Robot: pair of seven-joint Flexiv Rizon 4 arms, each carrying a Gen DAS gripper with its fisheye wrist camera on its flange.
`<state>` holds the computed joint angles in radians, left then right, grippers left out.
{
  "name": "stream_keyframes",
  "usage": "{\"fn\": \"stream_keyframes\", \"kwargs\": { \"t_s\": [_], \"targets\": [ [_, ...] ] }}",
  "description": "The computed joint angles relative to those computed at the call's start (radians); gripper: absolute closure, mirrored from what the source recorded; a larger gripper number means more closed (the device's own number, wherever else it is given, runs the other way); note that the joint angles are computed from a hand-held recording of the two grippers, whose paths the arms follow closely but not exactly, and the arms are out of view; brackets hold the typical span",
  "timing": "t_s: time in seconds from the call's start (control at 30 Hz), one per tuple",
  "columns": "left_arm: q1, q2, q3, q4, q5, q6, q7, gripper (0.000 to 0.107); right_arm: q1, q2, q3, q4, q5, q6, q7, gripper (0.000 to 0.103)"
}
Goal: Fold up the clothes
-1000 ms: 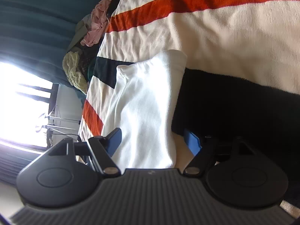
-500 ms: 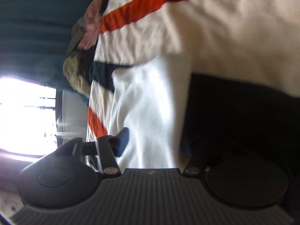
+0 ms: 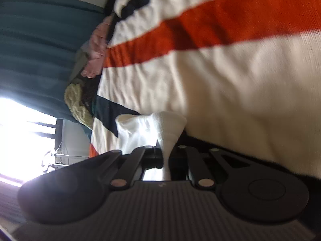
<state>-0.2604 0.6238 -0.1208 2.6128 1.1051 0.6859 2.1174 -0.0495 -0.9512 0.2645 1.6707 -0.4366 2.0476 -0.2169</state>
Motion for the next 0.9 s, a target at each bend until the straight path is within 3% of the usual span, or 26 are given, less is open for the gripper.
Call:
{"fn": "stream_keyframes", "kwargs": {
  "t_s": [0.07, 0.17, 0.23, 0.3, 0.37, 0.47, 0.53, 0.63, 0.67, 0.7, 0.77, 0.83, 0.9],
  "targets": [
    [-0.02, 0.08, -0.133, 0.003, -0.04, -0.175, -0.056, 0.094, 0.07, 0.022, -0.078, 0.01, 0.078, 0.051, -0.038, 0.097],
    [-0.094, 0.187, -0.237, 0.024, -0.101, -0.349, -0.178, 0.094, 0.182, 0.064, -0.195, 0.04, 0.241, 0.096, -0.103, 0.097],
    [-0.155, 0.211, -0.221, 0.031, -0.144, -0.374, -0.2, 0.095, 0.245, 0.098, -0.259, 0.068, 0.349, 0.057, -0.132, 0.097],
    [-0.219, 0.222, -0.184, 0.032, -0.188, -0.387, -0.204, 0.095, 0.309, 0.141, -0.335, 0.109, 0.414, -0.072, -0.09, 0.097],
    [-0.263, 0.188, -0.115, 0.01, -0.229, -0.396, -0.14, 0.094, 0.329, 0.174, -0.345, 0.122, 0.496, -0.22, -0.088, 0.097],
    [-0.289, 0.138, -0.027, -0.023, -0.291, -0.398, -0.027, 0.09, 0.331, 0.175, -0.337, 0.14, 0.519, -0.235, -0.054, 0.094],
    [-0.291, 0.12, -0.027, -0.045, -0.312, -0.42, 0.027, 0.085, 0.417, 0.191, -0.438, 0.159, 0.504, -0.26, -0.074, 0.093],
    [-0.288, 0.066, -0.044, -0.094, -0.347, -0.461, 0.095, 0.064, 0.499, 0.199, -0.534, 0.188, 0.483, -0.259, -0.078, 0.09],
    [-0.281, 0.04, -0.051, -0.113, -0.363, -0.478, 0.108, 0.05, 0.554, 0.2, -0.6, 0.202, 0.472, -0.284, -0.06, 0.081],
    [-0.274, 0.013, -0.057, -0.134, -0.379, -0.498, 0.119, 0.037, 0.624, 0.208, -0.682, 0.218, 0.476, -0.342, -0.051, 0.053],
    [-0.261, -0.056, -0.081, -0.185, -0.409, -0.543, 0.131, 0.025, 0.763, 0.212, -0.844, 0.259, 0.462, -0.429, -0.005, 0.017],
    [-0.254, -0.151, -0.131, -0.259, -0.42, -0.603, 0.137, 0.025, 0.903, 0.183, -1.003, 0.315, 0.442, -0.41, 0.082, 0.017],
    [-0.26, -0.251, -0.183, -0.344, -0.4, -0.676, 0.156, 0.019, 0.994, 0.156, -1.098, 0.341, 0.452, -0.359, 0.055, 0.017]
  ]
}}
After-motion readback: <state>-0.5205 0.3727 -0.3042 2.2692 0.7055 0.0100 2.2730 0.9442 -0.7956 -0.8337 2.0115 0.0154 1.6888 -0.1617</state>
